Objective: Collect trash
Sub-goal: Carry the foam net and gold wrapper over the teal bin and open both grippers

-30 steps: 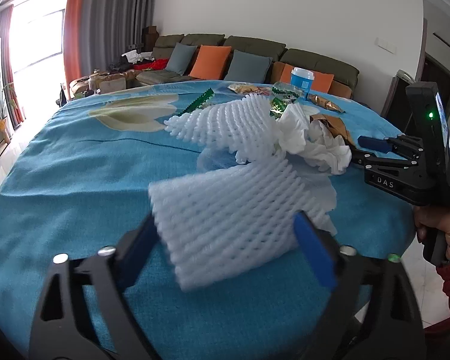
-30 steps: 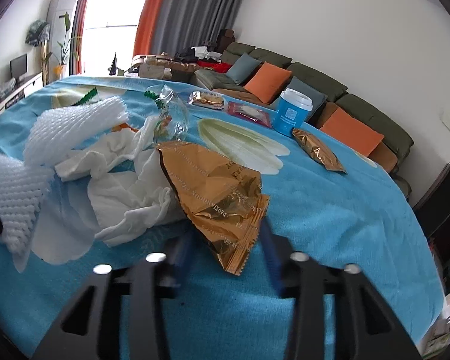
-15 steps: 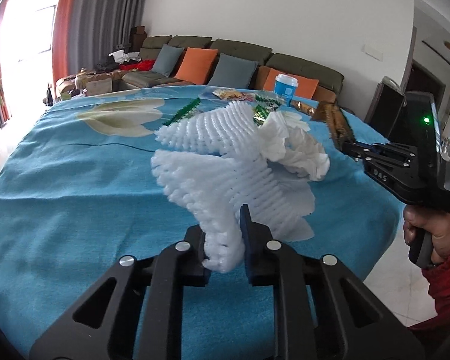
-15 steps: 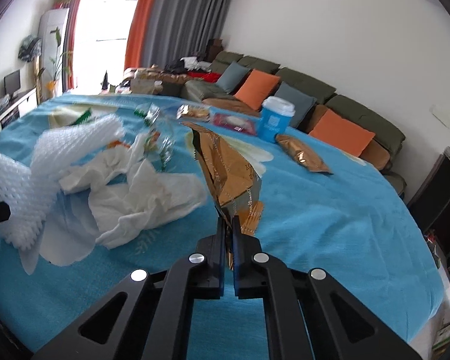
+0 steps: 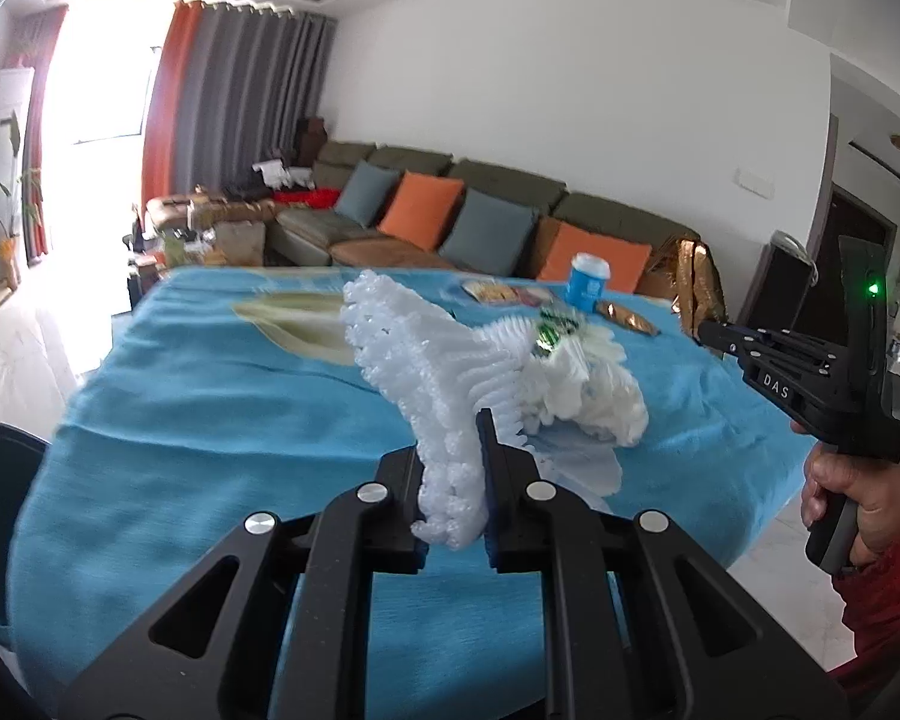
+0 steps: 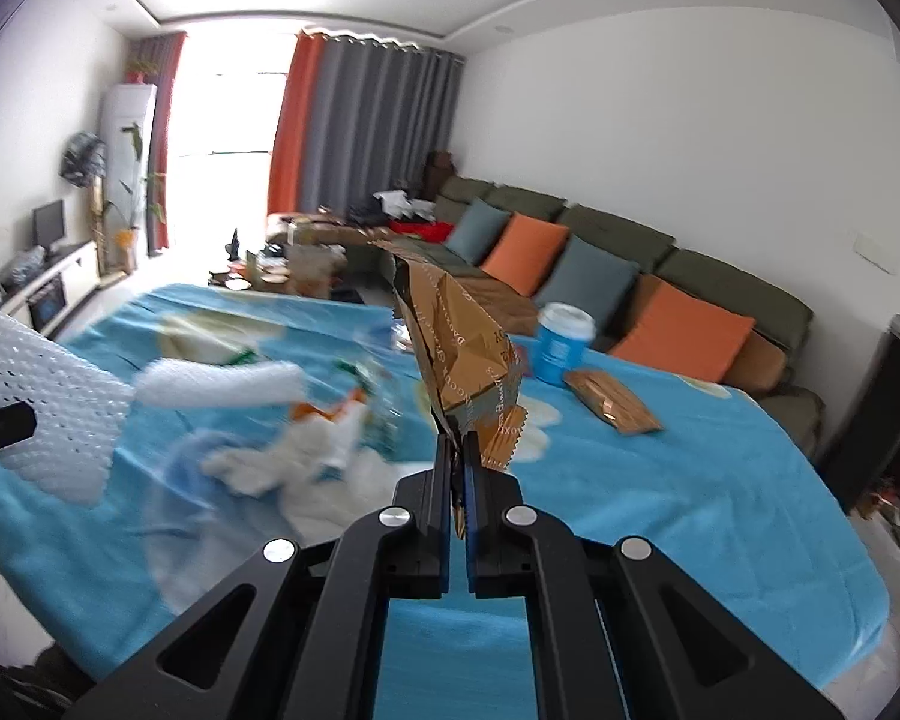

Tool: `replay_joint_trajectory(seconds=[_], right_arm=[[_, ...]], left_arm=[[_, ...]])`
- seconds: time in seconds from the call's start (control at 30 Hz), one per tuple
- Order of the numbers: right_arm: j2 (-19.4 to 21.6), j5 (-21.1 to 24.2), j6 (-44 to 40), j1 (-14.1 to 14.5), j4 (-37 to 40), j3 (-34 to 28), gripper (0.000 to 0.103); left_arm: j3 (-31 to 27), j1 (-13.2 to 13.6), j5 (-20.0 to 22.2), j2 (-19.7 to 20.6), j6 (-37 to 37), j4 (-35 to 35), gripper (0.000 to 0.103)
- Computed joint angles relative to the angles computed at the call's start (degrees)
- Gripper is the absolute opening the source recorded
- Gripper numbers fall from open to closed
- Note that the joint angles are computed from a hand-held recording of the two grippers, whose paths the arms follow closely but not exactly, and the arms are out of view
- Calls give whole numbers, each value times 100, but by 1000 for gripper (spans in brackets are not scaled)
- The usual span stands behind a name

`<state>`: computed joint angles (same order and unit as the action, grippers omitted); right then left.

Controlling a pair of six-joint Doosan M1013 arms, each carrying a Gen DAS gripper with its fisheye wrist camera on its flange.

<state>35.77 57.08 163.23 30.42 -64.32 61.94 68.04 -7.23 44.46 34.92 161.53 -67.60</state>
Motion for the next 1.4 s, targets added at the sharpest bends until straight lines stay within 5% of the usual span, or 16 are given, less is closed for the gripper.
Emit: replay_joint_trajectory(seconds=[0.7, 1.1, 1.4], right_arm=[[564, -1634, -1315, 186, 594, -1196, 2], [1171, -2284, -3441, 139, 2753, -2303, 2], [2327, -1406, -5759, 119, 5039, -4541, 2]], left_arm=[[663, 518, -1171, -506, 643, -1148, 13], [587, 720, -2190, -499, 535, -1100, 13], [480, 890, -2840, -425, -233, -384, 13]])
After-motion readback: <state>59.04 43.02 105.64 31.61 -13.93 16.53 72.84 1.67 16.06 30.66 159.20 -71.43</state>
